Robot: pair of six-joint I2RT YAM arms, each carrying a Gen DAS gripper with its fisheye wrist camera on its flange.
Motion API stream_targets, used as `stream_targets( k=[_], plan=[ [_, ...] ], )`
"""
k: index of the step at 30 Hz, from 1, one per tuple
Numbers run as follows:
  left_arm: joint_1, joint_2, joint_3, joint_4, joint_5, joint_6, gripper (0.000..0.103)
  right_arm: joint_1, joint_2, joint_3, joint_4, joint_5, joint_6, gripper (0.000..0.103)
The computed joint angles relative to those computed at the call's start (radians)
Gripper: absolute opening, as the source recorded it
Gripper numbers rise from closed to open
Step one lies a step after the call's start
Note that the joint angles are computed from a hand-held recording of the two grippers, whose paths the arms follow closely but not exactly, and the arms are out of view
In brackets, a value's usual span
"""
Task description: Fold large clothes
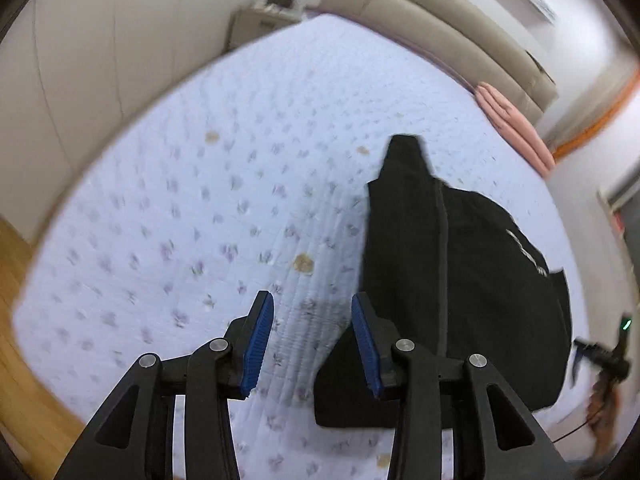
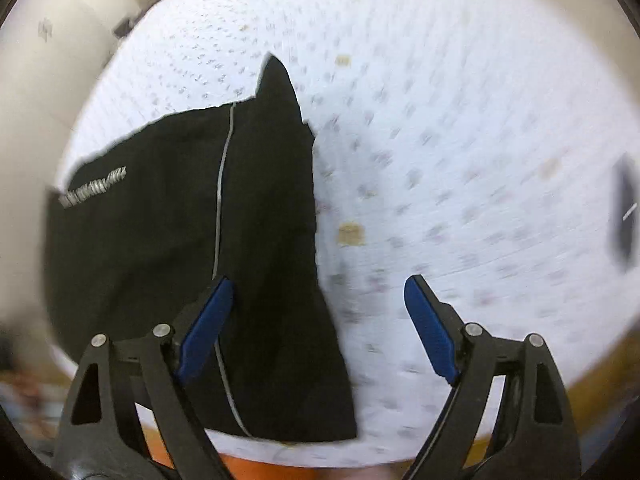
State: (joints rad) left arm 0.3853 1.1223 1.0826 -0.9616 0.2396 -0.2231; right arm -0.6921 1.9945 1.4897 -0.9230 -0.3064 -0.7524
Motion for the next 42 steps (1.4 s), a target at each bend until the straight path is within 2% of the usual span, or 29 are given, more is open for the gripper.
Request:
stream_targets(
  k=[2,3,4,5,6,9,10,12,13,14,18,21,27,30,32,34,35,37,38,40,42],
  plan=[
    [-0.089,-0.033,0.050,-0.041,-0.031,-0.016,0.042,0.011,-0.108,-0.068,-0.019,-0.062,-0.033,0.085],
    [-0.200,-0.026,0.089,-0.045,-0.085,-0.051,0.042,0.020,-0.150,-0.087,-0.060,-0.111,-0.051,0.085],
    [-0.292,-0.011,0.114,-0.036,-0.143,-0.089,0.042,0.069,-0.230,-0.156,-0.060,-0.143,-0.022,0.085],
    [-0.391,0.026,0.168,-0.041,-0.202,-0.135,0.042,0.076,-0.260,-0.182,-0.060,-0.164,-0.046,0.085],
    [-0.476,0.066,0.193,-0.018,-0.233,-0.168,0.042,0.134,-0.329,-0.258,-0.023,-0.160,-0.016,0.085],
    [-0.628,0.224,0.253,0.062,-0.231,-0.207,0.042,0.203,-0.335,-0.351,0.062,-0.142,-0.015,0.084],
    [-0.658,0.284,0.272,0.077,-0.230,-0.205,0.042,0.203,-0.309,-0.353,0.079,-0.125,-0.024,0.084],
    [-0.705,0.425,0.292,0.066,-0.267,-0.222,0.042,0.278,-0.271,-0.432,0.206,-0.029,0.038,0.084],
    [-0.712,0.454,0.286,0.070,-0.280,-0.230,0.044,0.318,-0.221,-0.463,0.268,0.042,0.064,0.084],
    [-0.722,0.471,0.266,0.090,-0.302,-0.239,0.045,0.333,-0.196,-0.492,0.329,0.069,0.072,0.086],
    [-0.734,0.453,0.196,0.152,-0.340,-0.259,0.046,0.336,-0.168,-0.545,0.464,0.059,0.091,0.091],
    [-0.740,0.421,0.171,0.159,-0.359,-0.261,0.046,0.341,-0.162,-0.560,0.508,0.063,0.103,0.092],
    [-0.753,0.224,0.116,0.069,-0.374,-0.318,0.048,0.228,-0.229,-0.496,0.321,-0.064,0.052,0.093],
    [-0.808,0.150,0.123,-0.061,-0.452,-0.366,0.049,0.136,-0.281,-0.505,0.283,-0.086,0.000,0.093],
    [-0.862,0.114,0.125,-0.137,-0.520,-0.405,0.050,0.080,-0.301,-0.527,0.297,-0.054,-0.031,0.093],
    [-0.915,0.140,0.150,-0.199,-0.561,-0.462,0.051,0.059,-0.273,-0.516,0.293,0.031,-0.024,0.093],
    [-0.923,0.159,0.156,-0.248,-0.577,-0.485,0.051,0.048,-0.219,-0.472,0.248,0.050,-0.018,0.093],
    [-0.923,0.220,0.216,-0.336,-0.597,-0.533,0.051,0.016,-0.144,-0.375,0.149,0.030,0.001,0.092],
    [-0.920,0.204,0.223,-0.352,-0.586,-0.544,0.050,-0.008,-0.132,-0.338,0.108,0.012,0.005,0.090],
    [-0.930,0.148,0.242,-0.356,-0.566,-0.566,0.051,-0.045,-0.164,-0.310,0.072,-0.017,-0.014,0.090],
    [-0.988,0.138,0.325,-0.427,-0.618,-0.605,0.051,-0.080,-0.214,-0.279,0.020,-0.048,-0.043,0.091]
  ],
)
